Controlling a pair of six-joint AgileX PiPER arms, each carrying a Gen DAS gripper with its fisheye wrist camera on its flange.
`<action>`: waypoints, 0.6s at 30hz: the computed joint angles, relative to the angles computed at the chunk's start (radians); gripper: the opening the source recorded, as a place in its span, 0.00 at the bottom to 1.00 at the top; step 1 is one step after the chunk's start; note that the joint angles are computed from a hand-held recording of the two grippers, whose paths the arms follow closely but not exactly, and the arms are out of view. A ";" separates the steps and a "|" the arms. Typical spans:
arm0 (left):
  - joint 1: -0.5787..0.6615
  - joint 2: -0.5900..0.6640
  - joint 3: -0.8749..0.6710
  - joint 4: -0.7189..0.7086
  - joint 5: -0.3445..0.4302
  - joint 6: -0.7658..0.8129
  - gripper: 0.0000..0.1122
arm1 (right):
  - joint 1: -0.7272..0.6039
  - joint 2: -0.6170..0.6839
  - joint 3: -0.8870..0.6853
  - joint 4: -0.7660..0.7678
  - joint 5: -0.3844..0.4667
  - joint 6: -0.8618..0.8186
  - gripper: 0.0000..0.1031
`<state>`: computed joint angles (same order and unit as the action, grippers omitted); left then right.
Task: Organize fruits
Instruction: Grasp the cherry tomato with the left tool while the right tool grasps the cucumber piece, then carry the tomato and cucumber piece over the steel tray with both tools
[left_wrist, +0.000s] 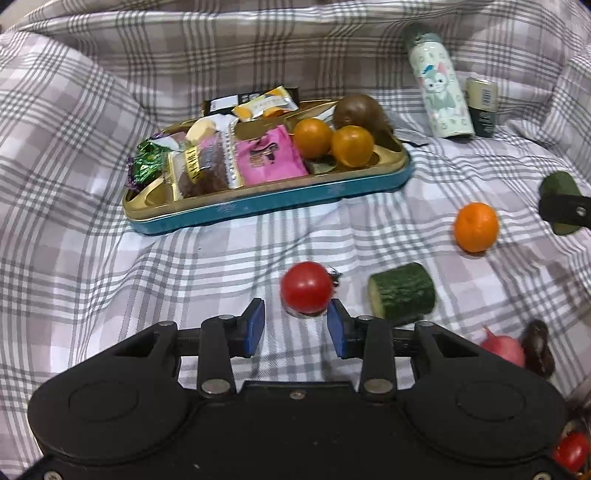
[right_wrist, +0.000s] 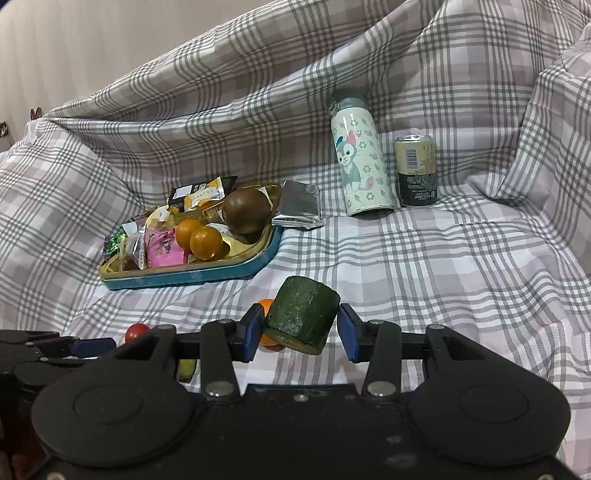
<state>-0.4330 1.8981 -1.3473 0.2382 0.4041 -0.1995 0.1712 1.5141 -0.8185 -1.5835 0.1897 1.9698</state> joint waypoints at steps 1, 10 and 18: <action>0.009 0.007 -0.011 -0.038 0.005 0.036 0.41 | -0.006 -0.001 -0.001 0.009 -0.012 -0.007 0.44; 0.020 0.078 -0.100 -0.128 0.020 0.201 0.46 | -0.010 -0.003 -0.005 0.021 -0.031 -0.021 0.44; 0.022 0.089 -0.094 -0.170 -0.018 0.229 0.38 | -0.014 0.003 -0.010 0.049 -0.035 -0.043 0.44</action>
<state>-0.4115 1.9872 -1.4412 0.0679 0.3863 0.0298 0.1570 1.5173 -0.8288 -1.5347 0.1547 1.9271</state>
